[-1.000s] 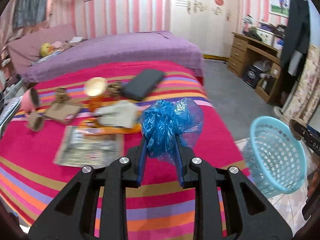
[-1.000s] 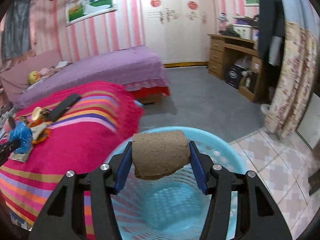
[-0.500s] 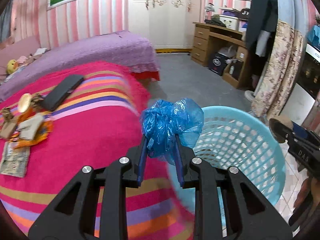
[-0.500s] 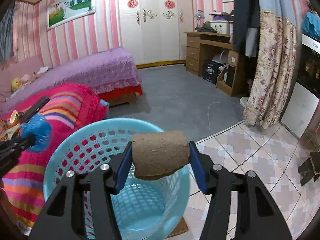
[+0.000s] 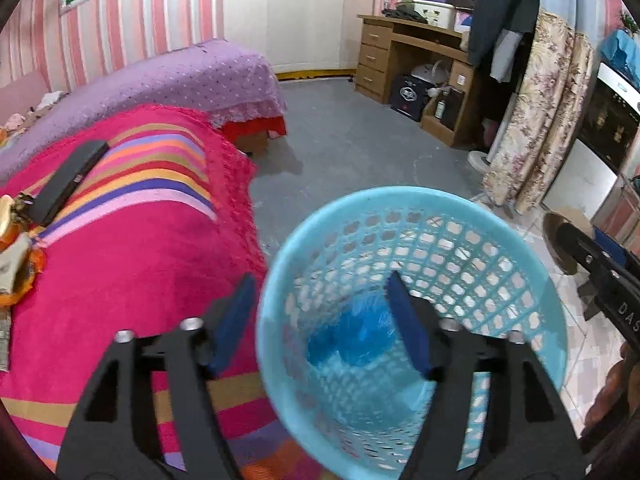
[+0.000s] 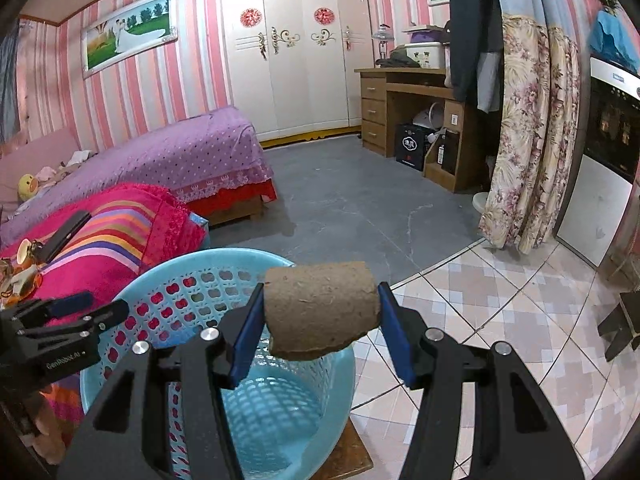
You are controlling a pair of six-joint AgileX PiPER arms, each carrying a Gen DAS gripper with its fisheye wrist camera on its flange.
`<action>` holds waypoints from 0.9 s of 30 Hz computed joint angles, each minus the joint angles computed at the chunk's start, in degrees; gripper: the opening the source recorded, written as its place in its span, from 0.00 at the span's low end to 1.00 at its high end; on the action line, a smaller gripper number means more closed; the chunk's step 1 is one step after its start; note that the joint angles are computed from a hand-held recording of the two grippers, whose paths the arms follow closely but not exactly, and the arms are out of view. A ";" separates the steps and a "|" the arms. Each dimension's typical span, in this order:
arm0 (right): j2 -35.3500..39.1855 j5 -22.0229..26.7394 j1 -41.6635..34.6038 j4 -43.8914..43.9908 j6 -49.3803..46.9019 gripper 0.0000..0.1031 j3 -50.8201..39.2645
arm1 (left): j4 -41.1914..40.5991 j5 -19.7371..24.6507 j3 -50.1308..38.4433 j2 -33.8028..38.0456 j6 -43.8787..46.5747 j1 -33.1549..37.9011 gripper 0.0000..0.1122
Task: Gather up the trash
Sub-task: 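Carry both items to the blue basket and open both tools to drop them, then move both tools back over the bedspread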
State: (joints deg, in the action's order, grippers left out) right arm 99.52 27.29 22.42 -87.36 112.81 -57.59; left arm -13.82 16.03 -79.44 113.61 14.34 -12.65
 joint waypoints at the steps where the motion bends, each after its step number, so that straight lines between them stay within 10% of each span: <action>1: 0.03 0.15 0.14 0.05 0.00 0.53 -0.02 | 2.60 -1.65 0.89 -0.59 -2.48 0.40 0.72; 7: 0.92 0.20 0.88 0.62 -0.68 0.53 -1.06 | 13.93 -5.19 2.81 -2.06 -11.96 3.45 0.81; 13: 3.97 1.82 2.83 5.82 -6.65 0.55 -5.58 | 6.56 -3.75 3.01 -2.53 -5.71 6.13 0.82; 27: 4.49 9.99 7.95 8.96 -7.73 0.95 -9.82 | -15.05 -4.96 9.40 -9.16 18.30 11.66 0.86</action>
State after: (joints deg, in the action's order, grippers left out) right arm 104.01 37.28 30.37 -78.40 105.08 -67.41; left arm -28.86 11.07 -70.04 104.45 32.64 -0.99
